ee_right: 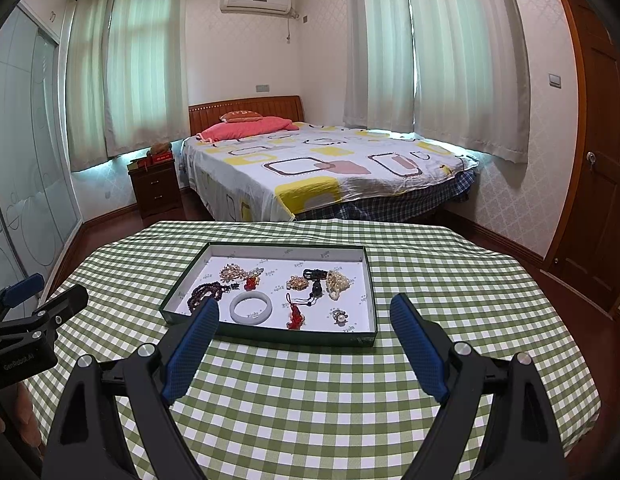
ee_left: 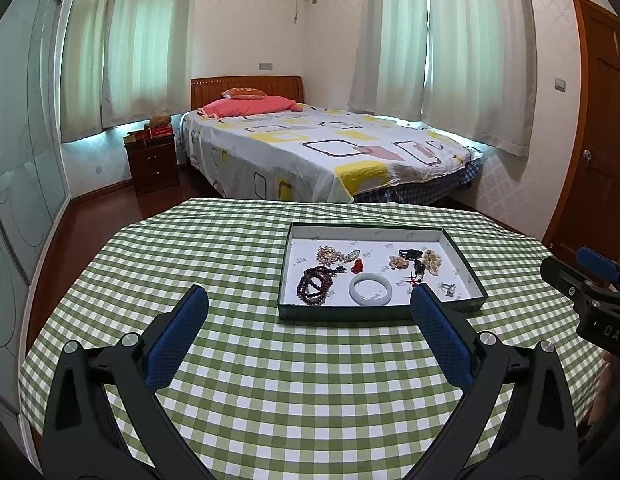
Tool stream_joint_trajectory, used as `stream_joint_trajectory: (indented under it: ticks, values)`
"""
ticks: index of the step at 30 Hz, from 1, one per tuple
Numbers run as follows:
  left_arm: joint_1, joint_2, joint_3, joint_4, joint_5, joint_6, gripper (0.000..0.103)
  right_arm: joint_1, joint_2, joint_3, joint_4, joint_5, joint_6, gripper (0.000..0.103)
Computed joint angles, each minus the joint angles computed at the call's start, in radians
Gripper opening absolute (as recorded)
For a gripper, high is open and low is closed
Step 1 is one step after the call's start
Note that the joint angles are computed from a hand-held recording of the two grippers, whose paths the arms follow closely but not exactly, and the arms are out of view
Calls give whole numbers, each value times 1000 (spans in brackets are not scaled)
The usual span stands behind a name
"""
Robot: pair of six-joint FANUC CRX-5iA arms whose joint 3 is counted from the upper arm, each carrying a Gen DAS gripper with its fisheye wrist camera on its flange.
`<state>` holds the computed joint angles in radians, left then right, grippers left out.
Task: Organize jewelry
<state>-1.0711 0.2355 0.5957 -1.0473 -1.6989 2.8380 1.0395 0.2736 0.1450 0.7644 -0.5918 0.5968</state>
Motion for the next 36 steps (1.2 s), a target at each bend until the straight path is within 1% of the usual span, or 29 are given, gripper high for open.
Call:
stream_joint_trajectory:
  ticks: [11,30,34,36]
  values:
    - [-3,6,5,-10,-4,-16,99,2,0,1,-5,-4,4,85]
    - [-11,-10,-15,-27,9,3,99,4,-1,-7,-5,-5,4,85]
    - [-13,-5,-12,-36,-13,10,99,5,1,-6,-10,-5,8,85]
    - [-5,-9,-18,-23,-6,6,99,5,0,-8,-14,-5,12,85]
